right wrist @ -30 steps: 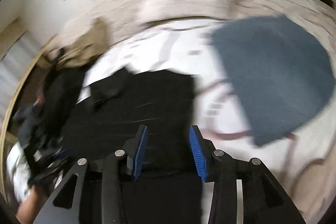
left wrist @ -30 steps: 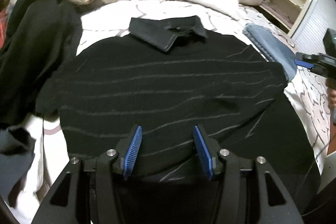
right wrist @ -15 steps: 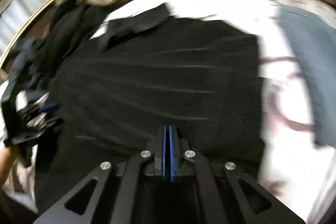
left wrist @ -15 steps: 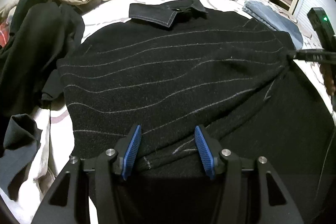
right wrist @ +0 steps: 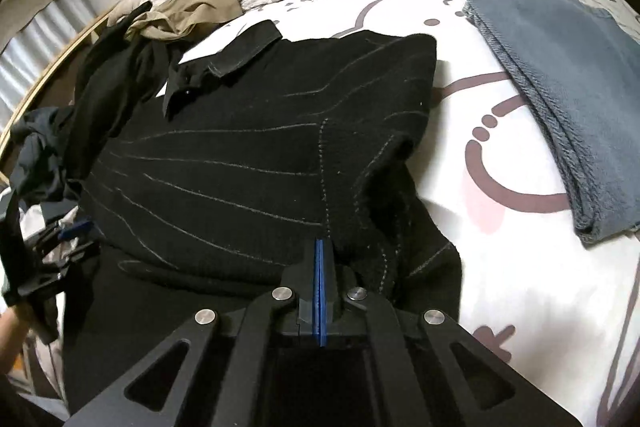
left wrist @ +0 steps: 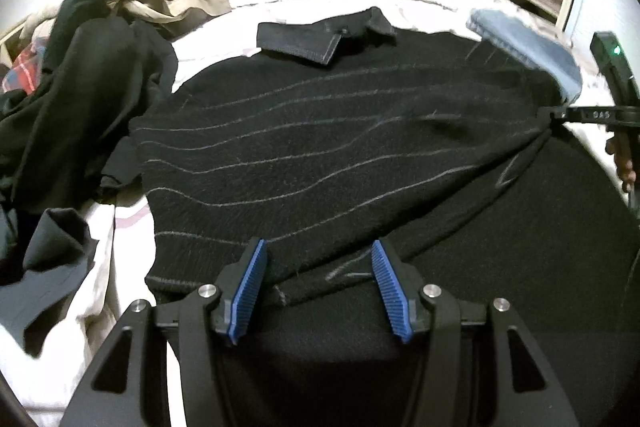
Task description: Fold clothes
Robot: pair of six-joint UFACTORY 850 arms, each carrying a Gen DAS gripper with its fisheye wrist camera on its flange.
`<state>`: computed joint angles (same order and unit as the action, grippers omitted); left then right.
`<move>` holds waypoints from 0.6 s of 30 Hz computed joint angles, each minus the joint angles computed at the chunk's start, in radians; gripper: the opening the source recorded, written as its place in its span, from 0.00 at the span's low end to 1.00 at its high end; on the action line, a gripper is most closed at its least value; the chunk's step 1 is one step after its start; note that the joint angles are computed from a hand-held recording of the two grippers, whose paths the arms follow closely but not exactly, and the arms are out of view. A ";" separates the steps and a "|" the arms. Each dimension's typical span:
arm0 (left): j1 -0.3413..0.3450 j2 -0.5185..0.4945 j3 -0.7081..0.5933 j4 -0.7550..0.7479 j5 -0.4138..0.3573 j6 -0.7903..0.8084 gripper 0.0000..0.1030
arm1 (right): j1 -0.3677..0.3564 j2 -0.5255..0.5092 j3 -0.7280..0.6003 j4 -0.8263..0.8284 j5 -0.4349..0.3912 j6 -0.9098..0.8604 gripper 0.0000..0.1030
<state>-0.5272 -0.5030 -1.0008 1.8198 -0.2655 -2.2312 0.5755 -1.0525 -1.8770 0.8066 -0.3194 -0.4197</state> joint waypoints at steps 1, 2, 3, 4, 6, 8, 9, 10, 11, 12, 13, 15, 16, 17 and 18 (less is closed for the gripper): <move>-0.004 0.016 0.013 0.069 0.007 -0.085 0.53 | -0.009 0.011 0.011 0.080 -0.023 -0.041 0.01; -0.011 0.031 0.025 0.131 0.008 -0.162 0.53 | -0.019 0.030 0.035 0.170 -0.034 -0.098 0.01; -0.021 0.044 0.036 0.196 0.009 -0.237 0.53 | -0.026 0.055 0.069 0.259 -0.024 -0.166 0.03; -0.034 0.055 0.042 0.248 0.011 -0.291 0.53 | -0.031 0.081 0.103 0.306 0.004 -0.207 0.07; -0.066 0.066 0.040 0.282 0.013 -0.313 0.53 | -0.038 0.127 0.158 0.338 0.065 -0.234 0.80; -0.099 0.070 0.030 0.317 0.024 -0.325 0.53 | -0.049 0.159 0.199 0.346 0.096 -0.219 0.92; -0.113 0.070 0.024 0.306 0.030 -0.304 0.53 | -0.057 0.167 0.208 0.332 0.084 -0.197 0.92; -0.126 0.068 0.018 0.276 0.035 -0.263 0.53 | -0.064 0.171 0.212 0.309 0.063 -0.166 0.92; -0.139 0.066 0.011 0.244 0.041 -0.220 0.53 | -0.067 0.175 0.216 0.288 0.047 -0.138 0.92; -0.150 0.065 0.007 0.194 0.041 -0.163 0.53 | -0.066 0.180 0.223 0.264 0.044 -0.117 0.92; -0.155 0.066 0.007 0.138 0.036 -0.106 0.53 | -0.065 0.186 0.231 0.241 0.043 -0.098 0.92; -0.158 0.073 0.017 0.050 0.025 -0.026 0.53 | -0.051 0.189 0.230 0.155 0.056 -0.045 0.84; -0.150 0.081 0.031 0.027 0.020 -0.021 0.53 | -0.040 0.190 0.225 0.107 0.062 -0.019 0.79; -0.139 0.093 0.048 0.009 0.017 -0.025 0.53 | -0.029 0.190 0.219 0.057 0.068 0.009 0.70; -0.122 0.107 0.069 -0.017 0.014 -0.024 0.53 | -0.018 0.189 0.213 0.004 0.072 0.040 0.60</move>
